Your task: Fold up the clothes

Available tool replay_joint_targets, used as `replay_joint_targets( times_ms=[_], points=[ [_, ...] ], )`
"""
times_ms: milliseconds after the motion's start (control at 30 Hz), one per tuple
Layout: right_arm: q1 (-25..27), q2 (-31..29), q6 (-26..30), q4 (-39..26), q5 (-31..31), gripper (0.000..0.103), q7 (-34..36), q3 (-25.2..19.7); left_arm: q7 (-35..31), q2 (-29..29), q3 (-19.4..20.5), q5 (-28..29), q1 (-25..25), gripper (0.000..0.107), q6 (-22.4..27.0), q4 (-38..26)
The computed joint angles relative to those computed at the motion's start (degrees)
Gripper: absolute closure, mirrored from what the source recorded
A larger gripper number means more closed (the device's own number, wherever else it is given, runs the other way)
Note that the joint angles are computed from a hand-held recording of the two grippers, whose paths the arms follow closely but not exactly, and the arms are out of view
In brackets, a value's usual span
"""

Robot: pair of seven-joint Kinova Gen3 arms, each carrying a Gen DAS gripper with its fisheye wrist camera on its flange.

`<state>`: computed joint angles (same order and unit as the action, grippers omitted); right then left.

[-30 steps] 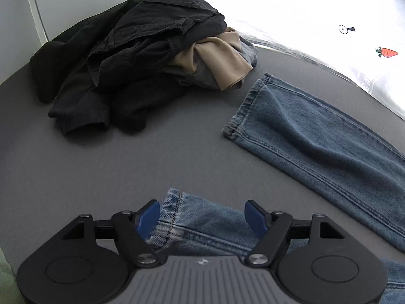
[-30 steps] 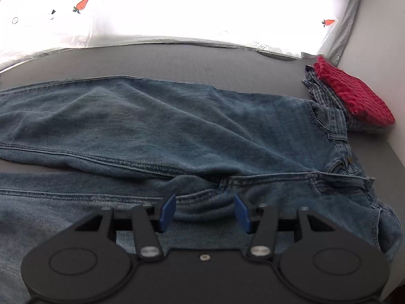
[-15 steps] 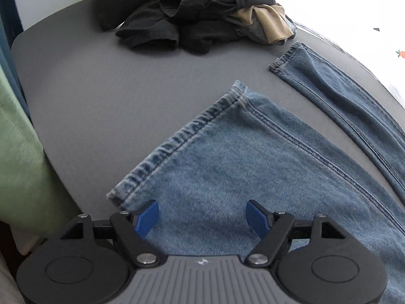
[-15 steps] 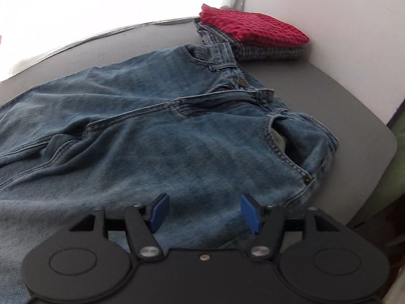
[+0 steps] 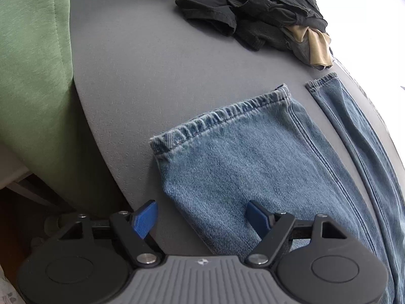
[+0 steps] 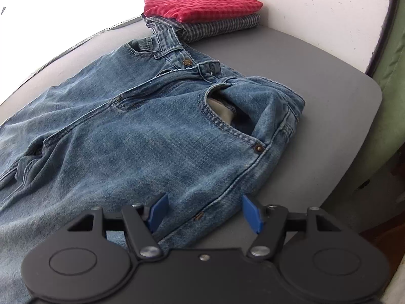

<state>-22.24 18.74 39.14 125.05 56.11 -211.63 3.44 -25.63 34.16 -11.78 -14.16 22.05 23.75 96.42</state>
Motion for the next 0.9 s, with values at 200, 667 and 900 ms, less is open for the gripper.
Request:
replay_joint_targets(
  times_ms=[200,667,900],
  points=[
    [0.04,0.36,-1.56,0.22,0.81,0.035,-2.84,0.48,-1.49,2.78,-1.89,-7.64,3.72,0.045,8.02,-6.78],
    [-0.06,1.02,-2.04,-0.64,0.62,0.032,-3.9,1.36,0.45,3.9,-0.4,-8.36,1.92,0.04,8.47,-8.52],
    [-0.19,1.12,-2.21,-0.28,1.54,0.032,-6.02,1.57,1.59,4.39,-0.73,-8.26,1.46,0.032,8.24,-8.78]
  ],
)
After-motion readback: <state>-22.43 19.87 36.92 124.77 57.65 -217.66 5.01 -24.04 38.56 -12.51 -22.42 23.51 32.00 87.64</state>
